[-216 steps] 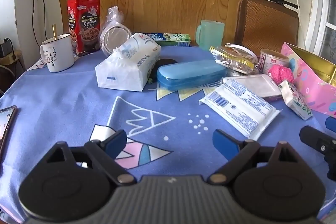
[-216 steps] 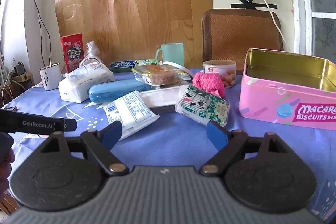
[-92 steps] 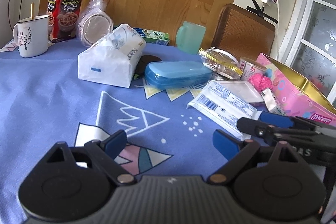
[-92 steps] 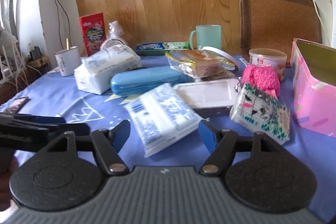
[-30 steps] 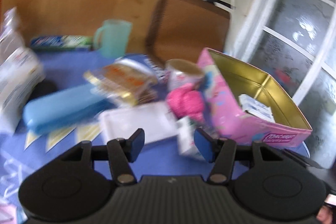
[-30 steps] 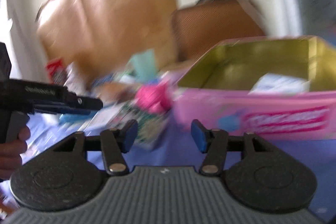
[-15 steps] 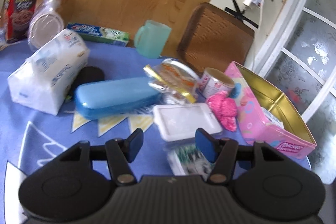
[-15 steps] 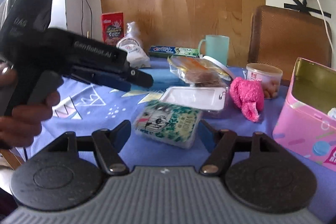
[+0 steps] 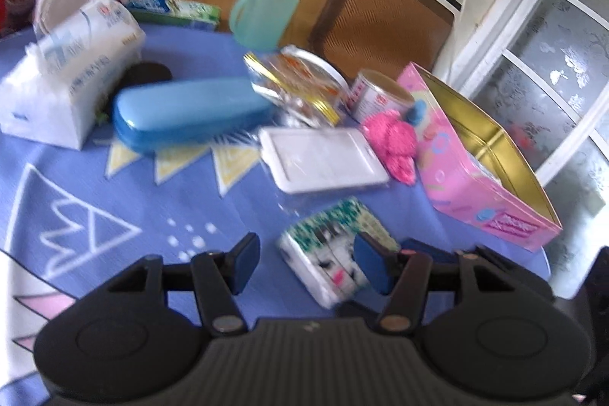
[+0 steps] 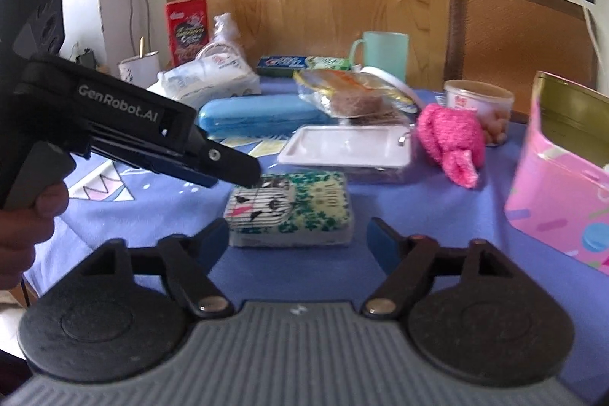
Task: Organize soft objects
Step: 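Grasp the green-and-white patterned box with the right tool, place it in the tin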
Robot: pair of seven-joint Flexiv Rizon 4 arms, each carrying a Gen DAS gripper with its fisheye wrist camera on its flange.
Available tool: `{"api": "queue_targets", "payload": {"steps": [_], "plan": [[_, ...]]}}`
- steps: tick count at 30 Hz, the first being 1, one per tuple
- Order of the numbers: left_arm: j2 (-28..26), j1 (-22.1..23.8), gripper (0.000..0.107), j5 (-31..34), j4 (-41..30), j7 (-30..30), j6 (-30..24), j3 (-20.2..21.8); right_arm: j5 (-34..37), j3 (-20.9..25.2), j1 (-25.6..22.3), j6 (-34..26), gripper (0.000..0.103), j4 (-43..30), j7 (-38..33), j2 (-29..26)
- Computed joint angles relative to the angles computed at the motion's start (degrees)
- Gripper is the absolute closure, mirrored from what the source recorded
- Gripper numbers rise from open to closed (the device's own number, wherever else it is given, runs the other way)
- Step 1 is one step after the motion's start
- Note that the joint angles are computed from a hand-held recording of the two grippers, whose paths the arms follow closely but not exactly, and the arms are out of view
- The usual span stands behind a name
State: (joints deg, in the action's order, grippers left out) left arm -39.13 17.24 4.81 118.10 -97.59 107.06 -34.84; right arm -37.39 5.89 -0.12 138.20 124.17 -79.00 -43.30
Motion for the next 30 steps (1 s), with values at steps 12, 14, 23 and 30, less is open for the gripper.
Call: {"api": "queue_targets", "payload": {"steps": [12, 14, 23, 30], "plan": [[1.13, -4.91, 0.073, 0.93, -4.12, 5.11, -0.1, 0.31, 19.39, -2.05, 7.2, 11.88, 0.027, 0.84, -8.62, -0.94], [0.88, -7.72, 0.073, 0.91, -7.49, 7.15, -0.92, 1.16, 22.86, -2.83, 7.49, 14.48, 0.027, -0.06, -9.02, -1.2], [-9.14, -19.89, 0.073, -4.48, -28.67, 19.79, -11.29, 2.05, 32.77, -7.15, 5.55, 10.16, 0.027, -7.24, -4.43, -2.43], [-9.82, -32.37, 0.063, -11.47, -35.43, 19.7, -12.49, 16.06, 36.02, -7.47, 3.52, 6.24, 0.02, -9.51, 0.58, -3.1]]}}
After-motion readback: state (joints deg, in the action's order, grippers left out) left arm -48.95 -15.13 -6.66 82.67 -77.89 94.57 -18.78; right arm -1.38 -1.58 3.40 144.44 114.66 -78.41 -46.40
